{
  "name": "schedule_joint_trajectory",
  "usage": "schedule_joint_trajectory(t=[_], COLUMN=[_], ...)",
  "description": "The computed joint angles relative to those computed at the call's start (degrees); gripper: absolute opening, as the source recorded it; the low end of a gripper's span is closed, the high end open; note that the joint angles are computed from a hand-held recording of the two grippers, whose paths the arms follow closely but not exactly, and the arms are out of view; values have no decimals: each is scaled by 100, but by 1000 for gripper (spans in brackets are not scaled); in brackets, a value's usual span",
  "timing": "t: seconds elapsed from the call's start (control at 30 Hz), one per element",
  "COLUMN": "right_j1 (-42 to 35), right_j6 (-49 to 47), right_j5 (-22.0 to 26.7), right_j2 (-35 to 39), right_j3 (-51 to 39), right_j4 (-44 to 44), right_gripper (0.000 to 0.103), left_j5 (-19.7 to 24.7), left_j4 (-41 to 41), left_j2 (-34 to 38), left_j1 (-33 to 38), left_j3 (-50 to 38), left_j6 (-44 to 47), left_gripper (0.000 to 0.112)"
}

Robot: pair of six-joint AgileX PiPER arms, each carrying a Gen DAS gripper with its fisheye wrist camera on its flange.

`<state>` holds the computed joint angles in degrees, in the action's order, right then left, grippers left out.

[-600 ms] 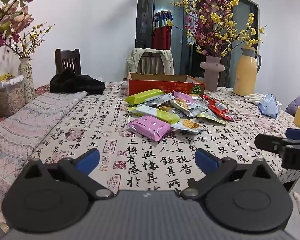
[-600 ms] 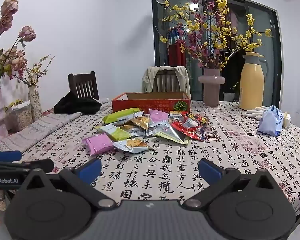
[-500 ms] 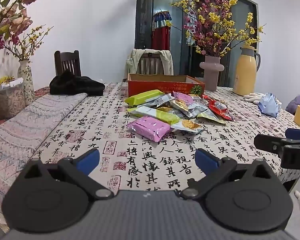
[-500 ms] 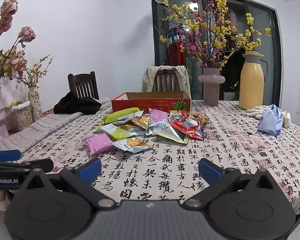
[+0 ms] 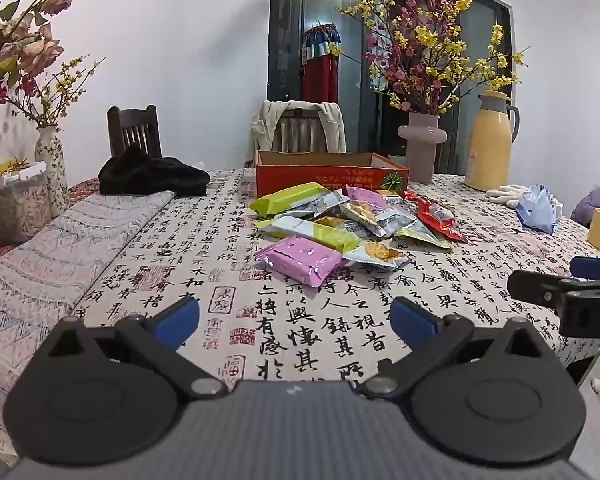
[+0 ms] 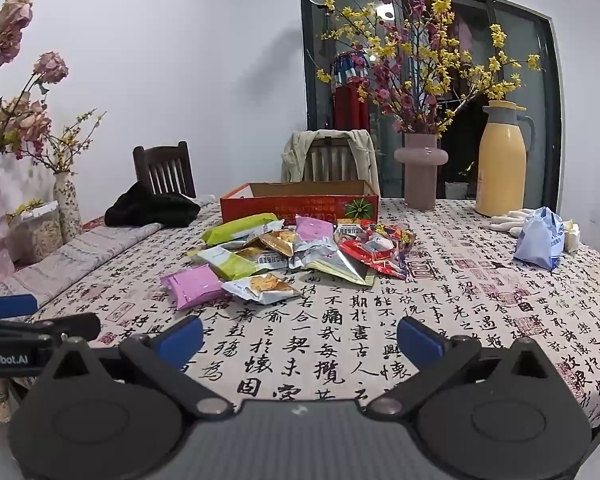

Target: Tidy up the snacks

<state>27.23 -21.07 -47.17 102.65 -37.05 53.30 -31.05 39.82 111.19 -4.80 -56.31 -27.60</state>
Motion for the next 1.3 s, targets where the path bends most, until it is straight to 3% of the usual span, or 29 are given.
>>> schedule_joint_trajectory(t=[0.87,1.3], right_j1=[132,128], right_j6=[18,112], right_j5=[-130,-183], right_j2=[140,140], right_j3=[-33,4], right_j4=[30,53], right_gripper=[103,103], left_j5=[203,90], left_j4=[341,264], left_j2=[53,24], left_j1=[101,130], left_j3=[-224,-176], left_j6=[-482,-393], left_gripper=[103,103])
